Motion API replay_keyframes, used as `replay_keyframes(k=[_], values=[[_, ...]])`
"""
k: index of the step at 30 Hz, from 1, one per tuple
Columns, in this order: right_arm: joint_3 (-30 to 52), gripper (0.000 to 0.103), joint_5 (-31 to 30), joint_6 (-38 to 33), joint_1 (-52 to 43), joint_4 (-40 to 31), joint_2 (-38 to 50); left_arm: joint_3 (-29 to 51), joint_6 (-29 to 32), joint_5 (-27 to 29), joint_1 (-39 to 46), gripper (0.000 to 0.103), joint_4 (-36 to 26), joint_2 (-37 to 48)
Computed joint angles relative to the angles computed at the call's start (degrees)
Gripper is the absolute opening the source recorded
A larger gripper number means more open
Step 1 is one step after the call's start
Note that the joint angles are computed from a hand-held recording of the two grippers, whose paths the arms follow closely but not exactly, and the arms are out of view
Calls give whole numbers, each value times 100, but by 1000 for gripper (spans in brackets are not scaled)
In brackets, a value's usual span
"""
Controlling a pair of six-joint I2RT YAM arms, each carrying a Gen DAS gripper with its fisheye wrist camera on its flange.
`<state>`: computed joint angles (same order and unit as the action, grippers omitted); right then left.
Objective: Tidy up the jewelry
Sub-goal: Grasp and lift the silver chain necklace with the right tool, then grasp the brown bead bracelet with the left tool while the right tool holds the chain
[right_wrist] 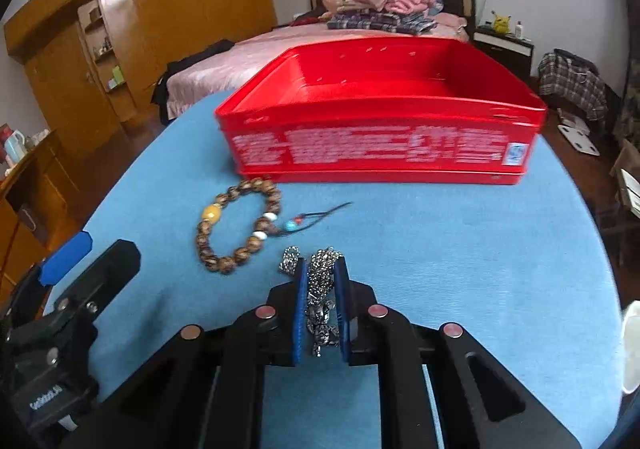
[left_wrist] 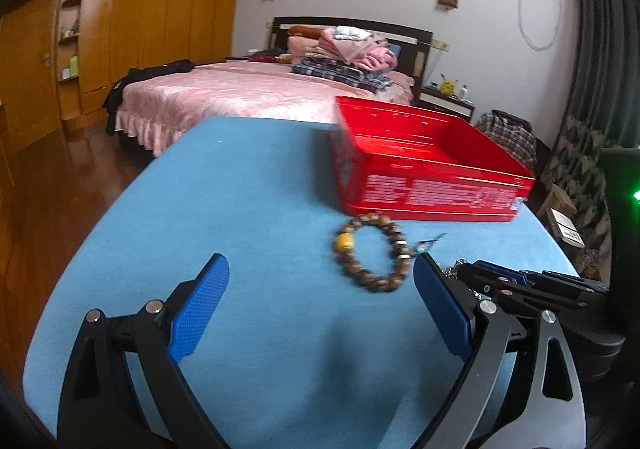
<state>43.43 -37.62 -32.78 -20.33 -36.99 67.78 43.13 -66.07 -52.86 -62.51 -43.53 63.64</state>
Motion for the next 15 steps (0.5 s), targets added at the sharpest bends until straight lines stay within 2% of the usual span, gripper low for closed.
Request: replay_keyframes(k=[3,5,10,15], values=[[191,13,-211,-261,-485,-173,149,147,474,166,80,90,541,304],[317,13,-300,-420,-743,-238,248,237,811,382,204,76,913,520],[536,13,-549,-692,-1201,-306,417,489,1280,1028,585,64,1438,1079],[749,13,-731,-743,-1349,-362,673,743,1483,1867,1059,51,1553,1525]])
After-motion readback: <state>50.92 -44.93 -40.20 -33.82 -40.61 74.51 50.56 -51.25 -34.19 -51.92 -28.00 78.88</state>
